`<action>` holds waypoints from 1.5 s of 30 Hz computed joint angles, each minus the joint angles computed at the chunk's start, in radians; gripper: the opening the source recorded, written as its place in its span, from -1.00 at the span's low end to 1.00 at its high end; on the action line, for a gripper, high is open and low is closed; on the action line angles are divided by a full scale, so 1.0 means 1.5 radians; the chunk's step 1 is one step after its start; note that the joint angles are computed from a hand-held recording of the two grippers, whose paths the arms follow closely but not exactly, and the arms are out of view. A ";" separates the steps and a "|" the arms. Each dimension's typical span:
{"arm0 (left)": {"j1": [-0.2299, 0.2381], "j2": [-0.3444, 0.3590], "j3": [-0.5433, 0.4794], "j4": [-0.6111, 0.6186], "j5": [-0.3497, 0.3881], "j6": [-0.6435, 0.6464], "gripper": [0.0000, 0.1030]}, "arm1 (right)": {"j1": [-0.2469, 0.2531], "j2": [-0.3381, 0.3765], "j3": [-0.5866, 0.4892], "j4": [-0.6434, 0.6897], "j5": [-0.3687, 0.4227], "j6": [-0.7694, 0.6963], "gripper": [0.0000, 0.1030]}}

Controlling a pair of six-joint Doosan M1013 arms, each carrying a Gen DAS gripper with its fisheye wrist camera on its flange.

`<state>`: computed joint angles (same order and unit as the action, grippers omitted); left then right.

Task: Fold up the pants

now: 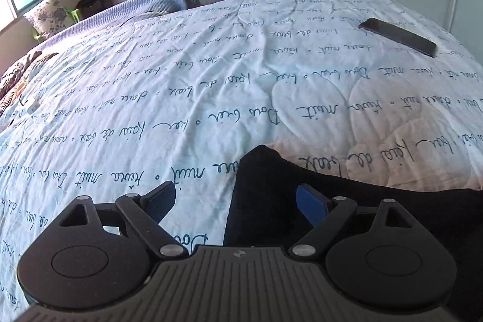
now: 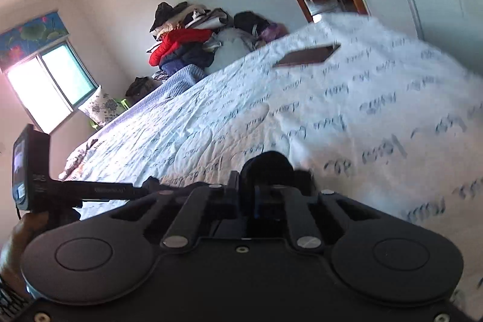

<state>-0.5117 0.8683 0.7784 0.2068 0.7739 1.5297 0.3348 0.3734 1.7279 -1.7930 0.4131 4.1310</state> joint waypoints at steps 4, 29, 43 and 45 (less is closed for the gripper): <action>-0.002 0.012 -0.009 0.046 -0.005 -0.078 0.76 | 0.006 -0.002 -0.003 -0.044 0.048 -0.025 -0.83; 0.009 -0.188 0.342 -0.254 -0.215 0.291 0.82 | 0.100 -0.013 -0.011 0.364 0.149 -0.362 -0.28; -0.019 -0.182 0.338 0.068 -0.223 -0.038 0.96 | 0.119 0.001 -0.018 0.314 0.206 -0.353 -0.46; -0.025 -0.182 0.342 0.160 -0.226 -0.122 0.96 | 0.121 0.002 -0.014 0.291 0.218 -0.337 -0.52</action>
<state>-0.5499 0.5947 1.2918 0.4461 0.4351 1.3461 0.5163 0.3764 1.7067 -1.3570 0.7398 3.6255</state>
